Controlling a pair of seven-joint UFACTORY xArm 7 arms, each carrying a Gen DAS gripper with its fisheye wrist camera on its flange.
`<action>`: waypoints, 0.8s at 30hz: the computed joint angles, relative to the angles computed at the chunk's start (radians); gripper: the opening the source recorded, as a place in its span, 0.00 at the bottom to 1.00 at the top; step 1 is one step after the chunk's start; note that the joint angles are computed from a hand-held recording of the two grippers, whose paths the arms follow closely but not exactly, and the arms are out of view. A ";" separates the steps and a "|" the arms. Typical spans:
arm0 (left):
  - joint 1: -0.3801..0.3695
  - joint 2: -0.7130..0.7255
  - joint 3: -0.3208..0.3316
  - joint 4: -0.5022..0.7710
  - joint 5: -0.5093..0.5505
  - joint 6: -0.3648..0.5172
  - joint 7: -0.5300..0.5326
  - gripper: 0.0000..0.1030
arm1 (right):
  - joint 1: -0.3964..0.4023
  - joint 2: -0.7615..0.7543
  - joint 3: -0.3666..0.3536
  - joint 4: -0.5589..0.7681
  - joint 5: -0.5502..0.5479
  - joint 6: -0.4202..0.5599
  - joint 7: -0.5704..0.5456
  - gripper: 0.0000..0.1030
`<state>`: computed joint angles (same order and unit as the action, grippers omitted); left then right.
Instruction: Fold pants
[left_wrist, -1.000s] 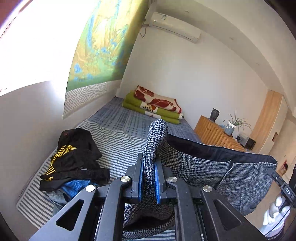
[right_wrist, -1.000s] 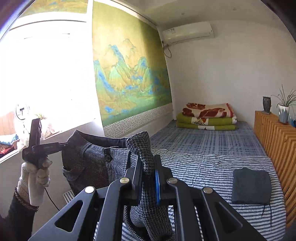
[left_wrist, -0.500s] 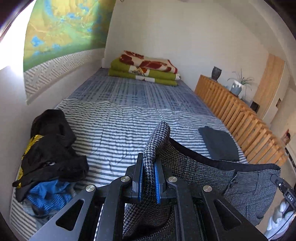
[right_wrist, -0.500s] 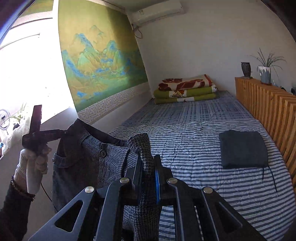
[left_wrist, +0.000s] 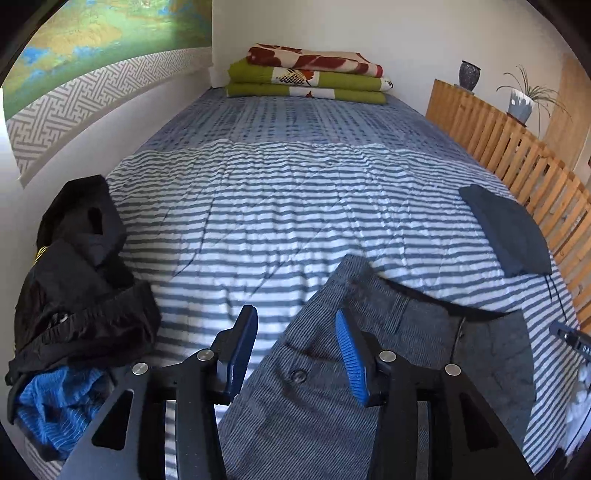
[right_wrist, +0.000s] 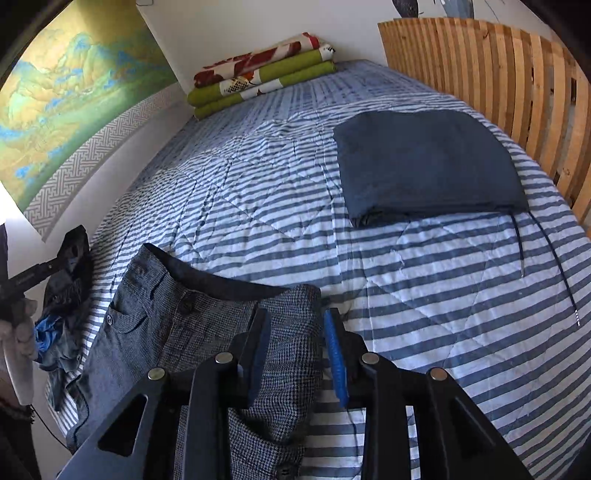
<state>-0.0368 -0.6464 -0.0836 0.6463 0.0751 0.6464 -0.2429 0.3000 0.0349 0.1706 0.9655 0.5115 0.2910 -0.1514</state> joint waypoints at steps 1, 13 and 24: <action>0.004 -0.066 0.024 -0.041 -0.001 0.030 0.016 0.46 | 0.001 -0.011 0.003 -0.018 0.016 0.003 -0.015 0.27; 0.224 -0.652 0.242 -0.407 -0.018 0.410 0.211 0.47 | 0.181 -0.260 0.007 -0.215 0.195 0.102 -0.137 0.31; 0.225 -0.731 0.192 -0.559 -0.078 0.305 0.275 0.34 | 0.264 -0.114 0.084 0.026 -0.042 0.160 0.118 0.42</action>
